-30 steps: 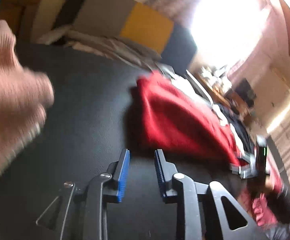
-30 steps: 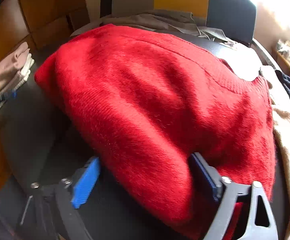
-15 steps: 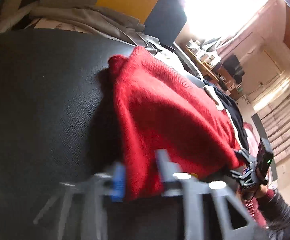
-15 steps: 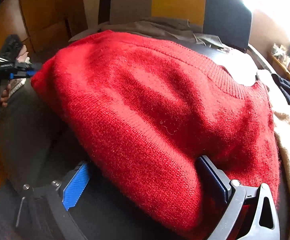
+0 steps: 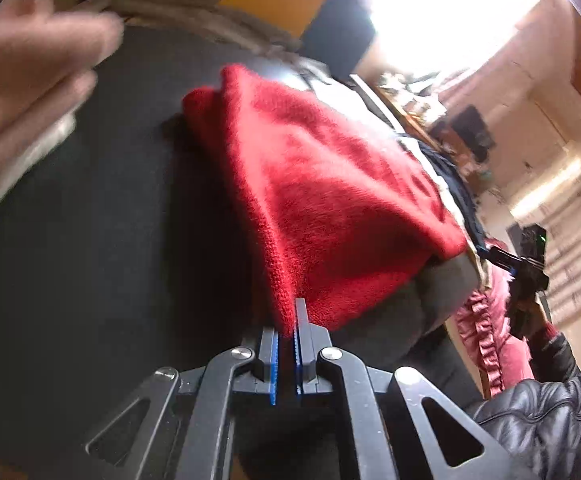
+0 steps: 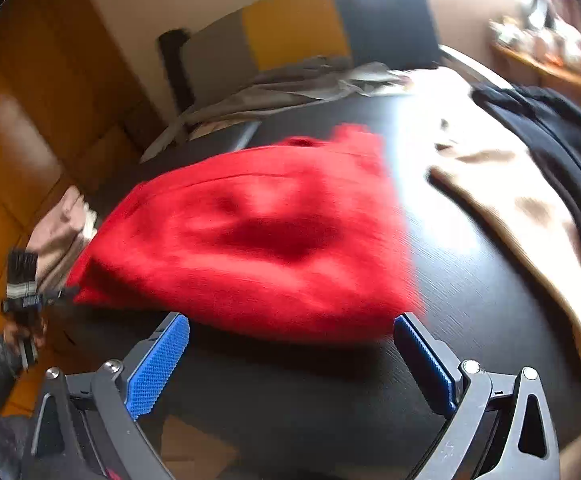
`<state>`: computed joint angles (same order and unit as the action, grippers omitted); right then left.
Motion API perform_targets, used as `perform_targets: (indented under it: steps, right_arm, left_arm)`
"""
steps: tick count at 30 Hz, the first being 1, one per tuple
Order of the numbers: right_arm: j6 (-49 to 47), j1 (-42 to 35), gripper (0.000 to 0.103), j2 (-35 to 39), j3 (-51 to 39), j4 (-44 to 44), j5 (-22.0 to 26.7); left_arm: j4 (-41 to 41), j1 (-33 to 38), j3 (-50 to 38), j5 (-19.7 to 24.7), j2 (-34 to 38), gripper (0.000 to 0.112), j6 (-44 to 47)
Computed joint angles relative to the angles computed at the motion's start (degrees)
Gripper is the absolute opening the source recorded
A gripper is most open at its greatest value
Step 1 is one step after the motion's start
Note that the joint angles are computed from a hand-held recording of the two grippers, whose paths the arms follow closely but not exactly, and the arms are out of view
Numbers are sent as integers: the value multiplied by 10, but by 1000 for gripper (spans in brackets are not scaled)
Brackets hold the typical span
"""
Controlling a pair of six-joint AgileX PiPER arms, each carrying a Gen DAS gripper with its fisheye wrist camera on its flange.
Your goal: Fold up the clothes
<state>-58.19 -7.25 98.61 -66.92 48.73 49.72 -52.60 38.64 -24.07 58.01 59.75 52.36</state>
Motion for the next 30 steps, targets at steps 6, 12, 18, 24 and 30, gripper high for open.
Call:
perform_targets:
  steps: [6, 12, 18, 24, 30]
  right_arm:
    - [14, -21, 103, 40, -47, -7, 32]
    - [45, 32, 60, 140, -156, -51, 98]
    - [79, 61, 23, 172, -197, -88, 124]
    - [128, 94, 9, 123, -215, -256, 70]
    - [195, 113, 7, 118, -185, -359, -13]
  left_arm:
    - [7, 94, 27, 26, -48, 7, 3]
    - [24, 21, 15, -39, -87, 33, -67]
    - [37, -48, -22, -71, -32, 45, -86]
    - [157, -91, -63, -15, -44, 7, -111]
    - [198, -22, -77, 37, -115, 24, -130]
